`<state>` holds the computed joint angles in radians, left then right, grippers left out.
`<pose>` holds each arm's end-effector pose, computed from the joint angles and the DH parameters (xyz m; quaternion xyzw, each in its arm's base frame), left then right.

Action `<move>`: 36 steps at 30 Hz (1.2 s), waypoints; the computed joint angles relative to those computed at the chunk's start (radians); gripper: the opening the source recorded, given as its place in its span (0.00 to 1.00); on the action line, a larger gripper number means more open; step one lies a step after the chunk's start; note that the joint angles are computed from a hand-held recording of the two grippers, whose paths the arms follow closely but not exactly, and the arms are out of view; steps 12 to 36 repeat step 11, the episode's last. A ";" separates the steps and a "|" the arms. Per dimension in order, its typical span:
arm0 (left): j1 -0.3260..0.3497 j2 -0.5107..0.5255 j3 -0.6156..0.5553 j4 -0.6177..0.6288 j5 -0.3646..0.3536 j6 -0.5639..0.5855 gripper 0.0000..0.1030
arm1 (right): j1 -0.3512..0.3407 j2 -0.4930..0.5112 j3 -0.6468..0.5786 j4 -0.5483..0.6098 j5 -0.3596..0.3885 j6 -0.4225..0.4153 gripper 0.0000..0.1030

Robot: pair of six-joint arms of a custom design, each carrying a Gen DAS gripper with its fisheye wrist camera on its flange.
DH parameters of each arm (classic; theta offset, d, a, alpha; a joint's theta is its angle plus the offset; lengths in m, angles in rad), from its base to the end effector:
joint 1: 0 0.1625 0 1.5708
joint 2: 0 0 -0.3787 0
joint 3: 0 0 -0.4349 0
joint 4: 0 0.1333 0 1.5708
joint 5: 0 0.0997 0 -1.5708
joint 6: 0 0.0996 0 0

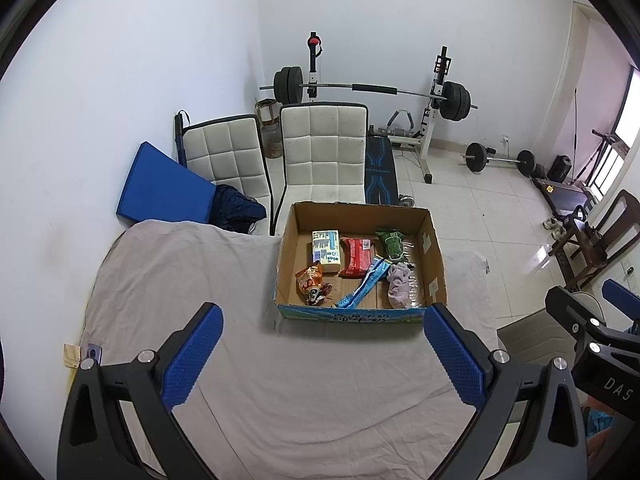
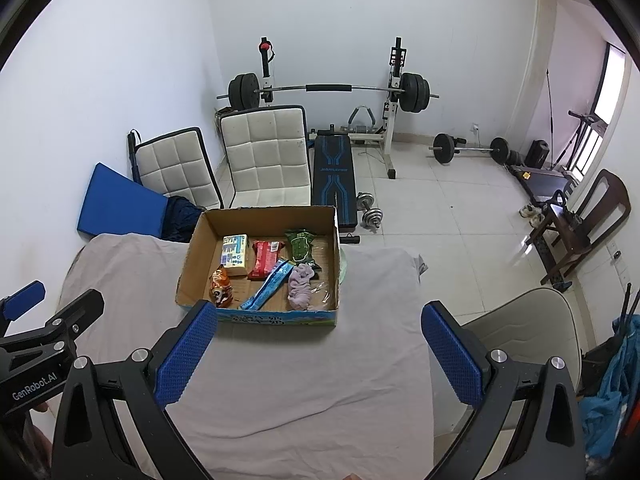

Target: Organize soft objects

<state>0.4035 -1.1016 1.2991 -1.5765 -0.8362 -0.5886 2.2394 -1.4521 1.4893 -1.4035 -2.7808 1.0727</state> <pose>-0.5482 -0.4516 0.3234 0.2980 0.8806 -0.2179 0.2971 0.3848 -0.4223 0.4677 -0.1073 -0.8132 0.3786 0.4288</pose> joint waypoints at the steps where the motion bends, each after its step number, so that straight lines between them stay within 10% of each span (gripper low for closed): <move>1: 0.000 0.000 0.000 0.000 0.000 0.000 1.00 | -0.001 0.001 0.000 0.001 0.000 0.000 1.00; 36: 0.000 -0.007 0.009 -0.012 0.003 0.003 1.00 | -0.003 0.000 0.012 -0.008 0.001 0.000 1.00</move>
